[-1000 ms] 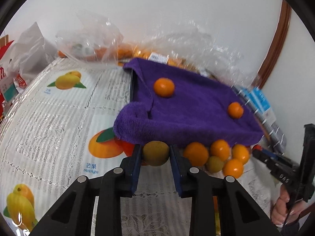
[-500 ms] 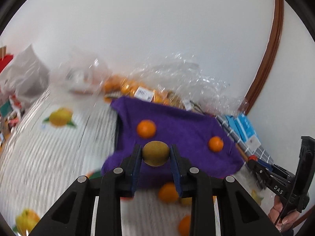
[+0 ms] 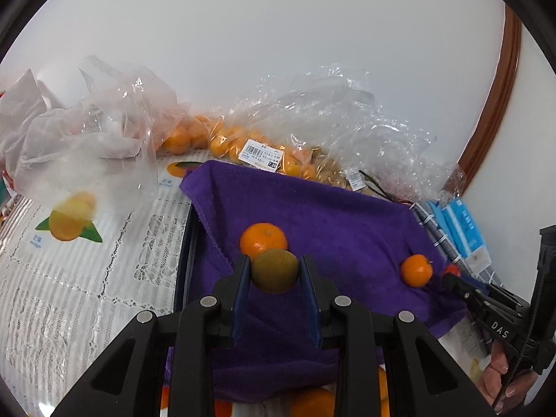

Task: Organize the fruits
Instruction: 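Place the red apple on the towel with the right tool while the left places yellow fruit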

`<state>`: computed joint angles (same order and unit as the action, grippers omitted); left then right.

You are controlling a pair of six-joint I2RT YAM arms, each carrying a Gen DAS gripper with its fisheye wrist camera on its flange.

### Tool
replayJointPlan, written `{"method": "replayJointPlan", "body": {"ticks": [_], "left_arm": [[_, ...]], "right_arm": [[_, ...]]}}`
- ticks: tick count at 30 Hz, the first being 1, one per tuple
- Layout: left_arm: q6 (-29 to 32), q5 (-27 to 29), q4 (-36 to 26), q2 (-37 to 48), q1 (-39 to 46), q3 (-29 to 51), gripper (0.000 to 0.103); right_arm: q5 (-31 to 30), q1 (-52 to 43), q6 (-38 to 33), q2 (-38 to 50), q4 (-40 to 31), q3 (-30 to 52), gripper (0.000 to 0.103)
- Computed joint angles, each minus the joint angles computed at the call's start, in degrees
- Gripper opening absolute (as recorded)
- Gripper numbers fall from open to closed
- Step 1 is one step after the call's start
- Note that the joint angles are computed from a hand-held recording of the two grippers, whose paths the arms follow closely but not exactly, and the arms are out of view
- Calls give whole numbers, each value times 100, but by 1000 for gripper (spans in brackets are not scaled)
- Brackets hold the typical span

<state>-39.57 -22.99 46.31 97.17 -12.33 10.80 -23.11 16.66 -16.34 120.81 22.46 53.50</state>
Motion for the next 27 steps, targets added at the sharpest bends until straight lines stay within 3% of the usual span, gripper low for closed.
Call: {"method": "replayJointPlan", "body": {"ticks": [10, 22, 25, 27], "left_arm": [[-86, 159, 326, 635, 248, 160, 27], [-134, -62, -176, 718, 120, 411, 27], [-115, -65, -192, 738, 128, 434, 27], [-111, -55, -191, 736, 137, 430, 27]], "right_arm": [[183, 47, -31, 422, -217, 364, 25], [346, 107, 22, 636, -216, 497, 26], [385, 148, -26, 627, -162, 453, 34], [386, 154, -49, 570, -78, 374, 47]]}}
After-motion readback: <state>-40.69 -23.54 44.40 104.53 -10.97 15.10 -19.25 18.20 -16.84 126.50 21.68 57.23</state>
